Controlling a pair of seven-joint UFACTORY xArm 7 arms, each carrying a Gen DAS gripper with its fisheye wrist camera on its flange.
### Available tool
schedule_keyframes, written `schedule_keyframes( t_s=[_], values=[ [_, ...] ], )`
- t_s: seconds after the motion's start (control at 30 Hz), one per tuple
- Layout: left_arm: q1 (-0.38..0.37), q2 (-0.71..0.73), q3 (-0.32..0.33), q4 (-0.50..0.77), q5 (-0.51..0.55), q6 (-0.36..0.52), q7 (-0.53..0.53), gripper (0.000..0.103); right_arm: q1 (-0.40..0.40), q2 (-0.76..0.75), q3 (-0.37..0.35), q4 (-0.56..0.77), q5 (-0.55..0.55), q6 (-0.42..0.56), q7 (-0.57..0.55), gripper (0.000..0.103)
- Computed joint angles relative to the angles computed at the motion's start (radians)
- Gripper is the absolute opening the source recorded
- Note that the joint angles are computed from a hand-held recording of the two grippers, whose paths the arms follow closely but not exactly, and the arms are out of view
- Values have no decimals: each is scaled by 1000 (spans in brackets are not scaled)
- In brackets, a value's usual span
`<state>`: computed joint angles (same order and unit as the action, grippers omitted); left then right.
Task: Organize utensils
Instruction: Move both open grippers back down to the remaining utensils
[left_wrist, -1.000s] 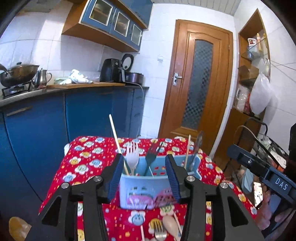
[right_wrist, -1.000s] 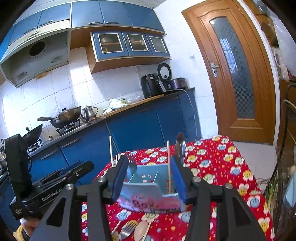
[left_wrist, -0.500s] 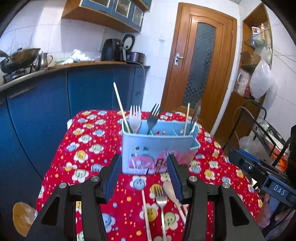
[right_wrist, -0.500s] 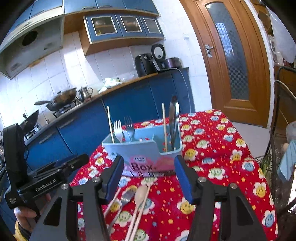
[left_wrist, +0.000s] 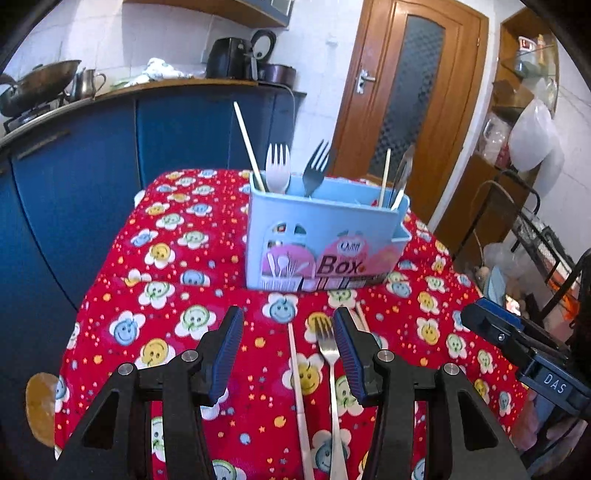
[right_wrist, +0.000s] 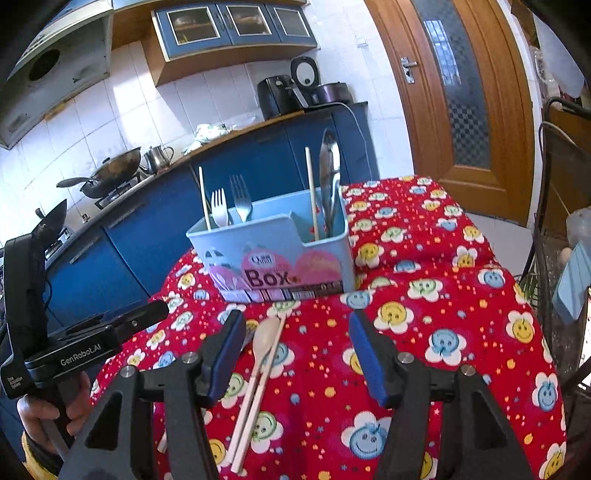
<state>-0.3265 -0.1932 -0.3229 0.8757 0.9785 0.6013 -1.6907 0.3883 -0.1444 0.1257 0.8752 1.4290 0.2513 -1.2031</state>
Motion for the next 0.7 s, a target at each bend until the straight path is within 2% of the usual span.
schedule_keyframes(
  t_s=[0.57, 0.67, 0.7],
  values=[
    [-45, 104, 58, 13, -208, -55, 177, 51, -20, 21, -12, -32, -61, 36, 66, 62],
    [-53, 123, 70, 13, -263, -83, 232, 38, -26, 25, -14, -32, -50, 43, 62, 62],
    [-56, 127, 73, 12, -281, -94, 248, 28, -28, 26, -14, -33, -48, 45, 62, 62]
  ],
)
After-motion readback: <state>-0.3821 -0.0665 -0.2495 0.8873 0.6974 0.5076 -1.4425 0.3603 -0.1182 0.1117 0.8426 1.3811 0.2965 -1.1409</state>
